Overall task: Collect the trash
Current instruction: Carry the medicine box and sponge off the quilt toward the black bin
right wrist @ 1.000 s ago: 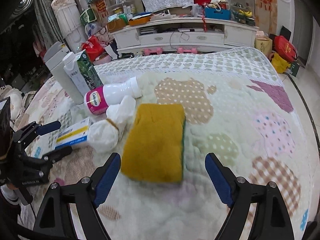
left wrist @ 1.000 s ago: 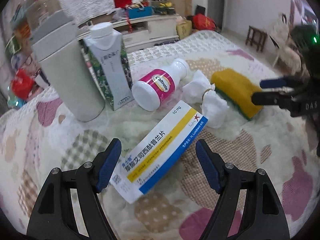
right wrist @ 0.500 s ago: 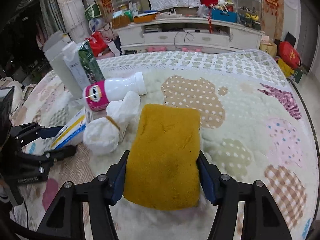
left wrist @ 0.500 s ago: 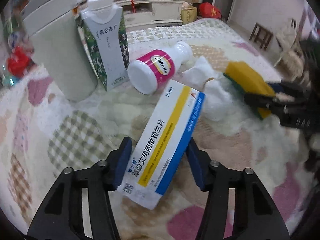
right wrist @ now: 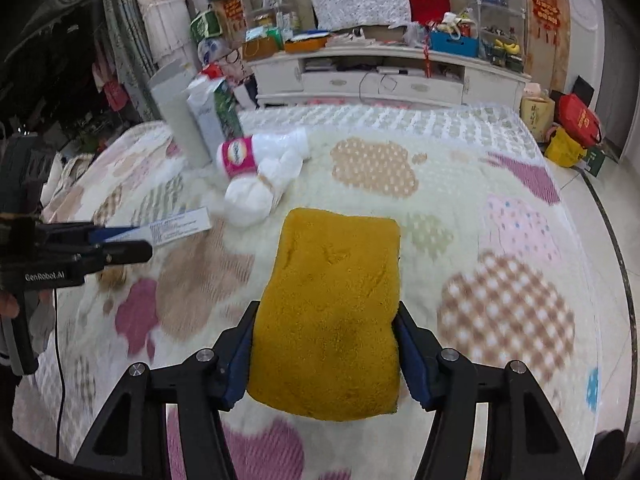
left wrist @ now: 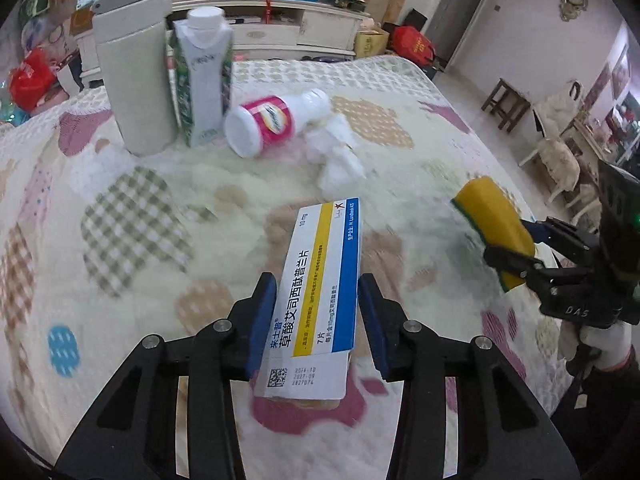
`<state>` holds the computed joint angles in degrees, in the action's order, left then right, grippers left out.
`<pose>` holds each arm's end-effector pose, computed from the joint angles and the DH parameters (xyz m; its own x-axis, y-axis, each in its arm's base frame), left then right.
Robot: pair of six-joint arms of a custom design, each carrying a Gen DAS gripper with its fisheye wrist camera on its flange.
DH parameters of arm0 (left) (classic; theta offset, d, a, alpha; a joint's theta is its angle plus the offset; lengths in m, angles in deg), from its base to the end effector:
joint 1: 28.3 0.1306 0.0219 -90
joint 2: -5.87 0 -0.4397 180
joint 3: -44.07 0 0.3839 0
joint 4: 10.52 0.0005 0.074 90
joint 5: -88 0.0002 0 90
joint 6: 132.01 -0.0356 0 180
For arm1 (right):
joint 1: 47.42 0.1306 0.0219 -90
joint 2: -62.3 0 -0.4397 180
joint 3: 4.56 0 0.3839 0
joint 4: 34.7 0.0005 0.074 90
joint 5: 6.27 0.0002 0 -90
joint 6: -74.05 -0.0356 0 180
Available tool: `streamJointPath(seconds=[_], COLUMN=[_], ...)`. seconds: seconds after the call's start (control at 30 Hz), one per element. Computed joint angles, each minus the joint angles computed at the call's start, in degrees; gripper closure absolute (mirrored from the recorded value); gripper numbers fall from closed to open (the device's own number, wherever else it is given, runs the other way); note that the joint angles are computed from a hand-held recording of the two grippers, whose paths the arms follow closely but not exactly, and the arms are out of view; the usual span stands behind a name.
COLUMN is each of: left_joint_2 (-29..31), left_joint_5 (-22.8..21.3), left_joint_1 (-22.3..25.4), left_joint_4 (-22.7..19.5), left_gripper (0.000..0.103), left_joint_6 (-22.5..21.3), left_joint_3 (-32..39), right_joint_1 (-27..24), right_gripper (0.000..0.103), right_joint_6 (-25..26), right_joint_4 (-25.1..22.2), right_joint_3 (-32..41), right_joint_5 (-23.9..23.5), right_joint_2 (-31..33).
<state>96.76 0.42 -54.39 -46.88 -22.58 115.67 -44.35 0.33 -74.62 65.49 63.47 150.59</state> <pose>0.4057 -0.2009 0.3529 -0.8525 0.0474 -0.5205 0.1879 0.9571 -0.2206 0.4286 0.0348 0.3586 -0.7491 -0.3035 -0.5889 -0.4611 0.8771 0.1345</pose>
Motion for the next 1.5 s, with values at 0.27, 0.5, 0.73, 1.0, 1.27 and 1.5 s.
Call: streamJointPath(seconds=[0.27, 0.5, 0.73, 1.0, 1.27, 1.5], left_joint_2=[0.63, 3.48, 4.31, 2.83, 4.66, 9.20], left_joint_5=[-6.91, -9.84, -9.84, -13.95, -17.04, -18.25], left_joint_1=[-6.77, -8.03, -8.61, -13.58, -19.07, -23.82], left_joint_4=[-1.38, 0.01, 2.31, 3.81, 3.77, 2.70], left_gripper=[0.060, 0.059, 0.059, 0.060, 0.060, 0.060], left_joint_6=[3.88, 6.04, 8.52, 10.20, 10.68, 10.24], left_joint_3=[-1.65, -0.24, -0.21, 0.25, 4.44, 10.59], right_joint_1=[-1.05, -0.60, -0.75, -4.78, -12.84, -23.48], right_gripper=[0.036, 0.035, 0.042, 0.042, 0.042, 0.042], right_joint_6=[2.80, -0.62, -0.54, 2.00, 5.65, 9.65], right_joint_4=[-4.60, -1.85, 1.60, 1.16, -1.41, -3.64], right_joint_3=[-2.62, -3.41, -5.36, -7.14, -7.76, -7.38], right_joint_5=[2.12, 2.70, 2.12, -0.24, -2.37, -5.09], right_joint_2=[-0.88, -0.46, -1.49, -6.16, -9.83, -11.18])
